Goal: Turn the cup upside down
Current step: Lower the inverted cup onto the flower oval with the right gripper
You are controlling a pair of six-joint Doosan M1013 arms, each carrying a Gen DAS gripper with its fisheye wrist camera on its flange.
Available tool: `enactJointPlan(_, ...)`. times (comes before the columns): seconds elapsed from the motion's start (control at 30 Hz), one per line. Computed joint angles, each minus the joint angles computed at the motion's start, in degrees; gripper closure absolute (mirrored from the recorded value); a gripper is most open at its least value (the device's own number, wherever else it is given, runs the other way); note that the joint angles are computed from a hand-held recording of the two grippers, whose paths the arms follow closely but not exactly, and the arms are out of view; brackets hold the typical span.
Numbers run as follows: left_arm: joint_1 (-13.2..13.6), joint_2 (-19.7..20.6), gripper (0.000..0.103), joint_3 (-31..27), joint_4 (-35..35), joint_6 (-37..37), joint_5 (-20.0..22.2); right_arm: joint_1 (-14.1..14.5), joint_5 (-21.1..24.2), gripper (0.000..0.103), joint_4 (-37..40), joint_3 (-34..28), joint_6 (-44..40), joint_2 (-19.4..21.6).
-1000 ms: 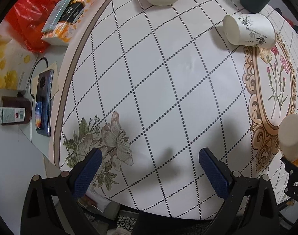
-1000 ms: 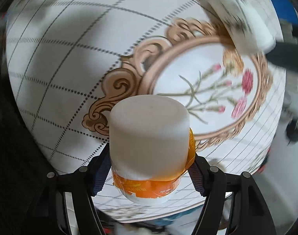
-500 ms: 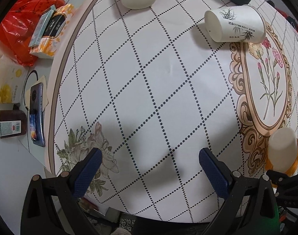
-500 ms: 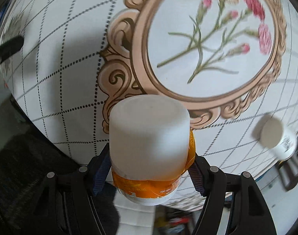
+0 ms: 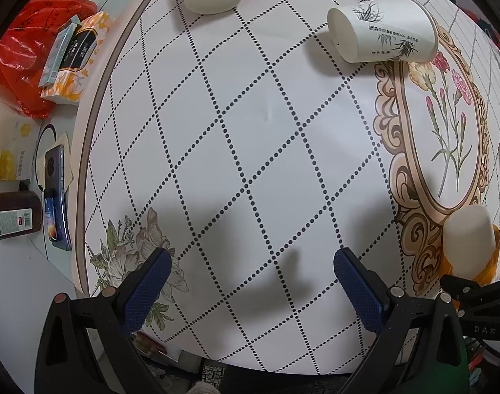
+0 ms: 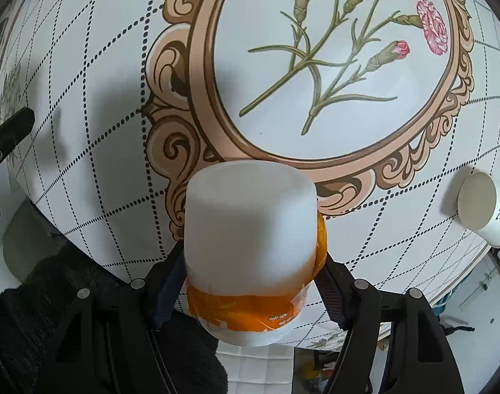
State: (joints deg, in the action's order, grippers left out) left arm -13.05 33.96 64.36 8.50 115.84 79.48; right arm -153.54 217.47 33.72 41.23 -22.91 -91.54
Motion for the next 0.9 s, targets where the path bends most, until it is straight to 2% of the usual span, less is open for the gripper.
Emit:
enactJointPlan(0.13, -0.3, -0.2, 0.001, 0.2, 0.2, 0.3, -0.2, -0.3, -0.9, 0.026, -0.1, -0.2, 0.0, -0.1)
enactJointPlan(0.2, -0.3, -0.2, 0.001, 0.3, 0.2, 0.6, -0.2, 0.5, 1.7, 0.025, -2.5, -5.9, -2.3, 2.5)
enactJointPlan(0.43, -0.1, -0.1, 0.001, 0.2, 0.4, 1.9, -0.3, 0.2, 3.6, 0.024, -8.7, -13.4, -8.2, 5.7)
enactJointPlan(0.47, -0.1, -0.2, 0.001, 0.3, 0.4, 2.0, -0.3, 0.2, 4.0, 0.024, -9.5, -14.1, -8.7, 6.2)
enactJointPlan(0.5, -0.1, -0.2, 0.001, 0.4, 0.4, 2.1, -0.4, 0.1, 4.4, 0.030, -11.0, -14.8, -9.3, 6.6)
enactJointPlan(0.63, -0.5, -0.9, 0.001, 1.9, 0.4, 2.3, -1.0, 0.4, 5.7, 0.031, -18.2, -15.2, -13.2, 7.6)
enactJointPlan(0.73, -0.5, -1.0, 0.001, 2.1, 0.4, 2.6, -0.7, 0.6, 7.6, 0.031, -22.9, -13.8, -14.0, 8.0)
enactJointPlan(0.9, -0.4, -0.9, 0.001, 2.1, 0.4, 2.0, -0.4, 1.6, 11.6, 0.031, -33.7, 0.4, -11.6, 3.6)
